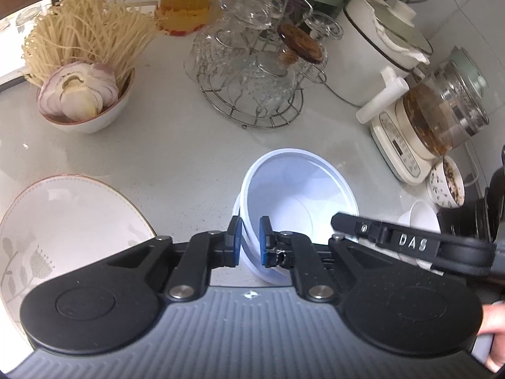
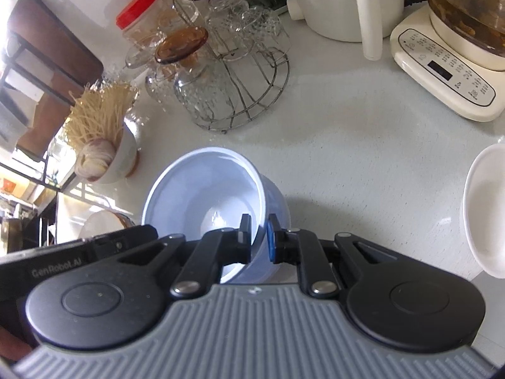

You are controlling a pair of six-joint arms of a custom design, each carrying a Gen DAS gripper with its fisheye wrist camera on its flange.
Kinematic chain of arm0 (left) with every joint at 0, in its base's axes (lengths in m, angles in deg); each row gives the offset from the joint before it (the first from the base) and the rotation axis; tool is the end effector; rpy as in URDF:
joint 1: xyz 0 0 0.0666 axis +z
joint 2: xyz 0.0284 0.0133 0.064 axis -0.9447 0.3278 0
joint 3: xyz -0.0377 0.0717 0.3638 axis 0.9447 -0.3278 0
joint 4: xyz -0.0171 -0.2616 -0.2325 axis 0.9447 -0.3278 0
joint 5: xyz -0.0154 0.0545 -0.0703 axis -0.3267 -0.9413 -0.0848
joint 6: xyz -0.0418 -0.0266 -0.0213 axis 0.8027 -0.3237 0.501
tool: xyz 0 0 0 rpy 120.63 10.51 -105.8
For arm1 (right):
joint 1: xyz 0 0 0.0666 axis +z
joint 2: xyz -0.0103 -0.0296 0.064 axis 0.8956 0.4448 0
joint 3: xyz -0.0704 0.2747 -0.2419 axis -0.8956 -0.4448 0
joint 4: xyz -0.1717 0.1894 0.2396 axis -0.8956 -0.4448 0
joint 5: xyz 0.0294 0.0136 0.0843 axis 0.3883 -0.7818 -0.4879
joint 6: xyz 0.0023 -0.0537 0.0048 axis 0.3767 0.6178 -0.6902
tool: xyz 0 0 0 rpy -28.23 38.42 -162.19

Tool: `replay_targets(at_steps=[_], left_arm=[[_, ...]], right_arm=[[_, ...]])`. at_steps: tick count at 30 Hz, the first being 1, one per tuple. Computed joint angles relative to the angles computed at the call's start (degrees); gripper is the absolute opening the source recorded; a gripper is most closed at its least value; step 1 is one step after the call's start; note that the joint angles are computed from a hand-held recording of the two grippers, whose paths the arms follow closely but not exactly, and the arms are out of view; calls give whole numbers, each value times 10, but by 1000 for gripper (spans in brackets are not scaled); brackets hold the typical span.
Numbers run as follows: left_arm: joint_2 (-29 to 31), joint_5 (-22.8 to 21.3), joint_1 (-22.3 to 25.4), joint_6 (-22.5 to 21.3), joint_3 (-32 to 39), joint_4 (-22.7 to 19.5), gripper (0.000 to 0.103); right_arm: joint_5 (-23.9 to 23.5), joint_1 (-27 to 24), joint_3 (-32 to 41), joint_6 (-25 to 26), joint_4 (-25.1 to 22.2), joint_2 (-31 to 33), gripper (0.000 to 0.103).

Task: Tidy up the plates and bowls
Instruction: 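Carry the held plastic bowl toward the white plates, then lower the plastic bowl onto the counter and open both grippers, then move both grippers to the rim of the white ceramic bowl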

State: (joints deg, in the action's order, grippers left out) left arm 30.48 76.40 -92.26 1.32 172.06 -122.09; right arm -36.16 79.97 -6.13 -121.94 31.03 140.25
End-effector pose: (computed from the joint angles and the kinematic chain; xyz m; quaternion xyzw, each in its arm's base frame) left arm 0.5930 -0.2438 0.3426 0.1442 0.9570 -0.1891 0.1664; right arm 0.4623 0.1344 0.3412 0.2277 0.9248 0.1406 0.2704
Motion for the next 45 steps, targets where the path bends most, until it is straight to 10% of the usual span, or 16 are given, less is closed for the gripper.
replay_targets(at_steps=[4,8,32,45], left_arm=[[-5,-6,1,-12,-2,-1,16],[-23,-2,5,-23,-21,25,26],[-159,81,25,-86,-123,144,26],[-162,86,16,-98,-140,133,26]], right_arm=[[18,3,12,-6,-14,2,15],[46,10,11,-11,-7,-9,38],[388,150,11,-50,-39,-115,38],[397,164,-19,-90,-66,-135,37]])
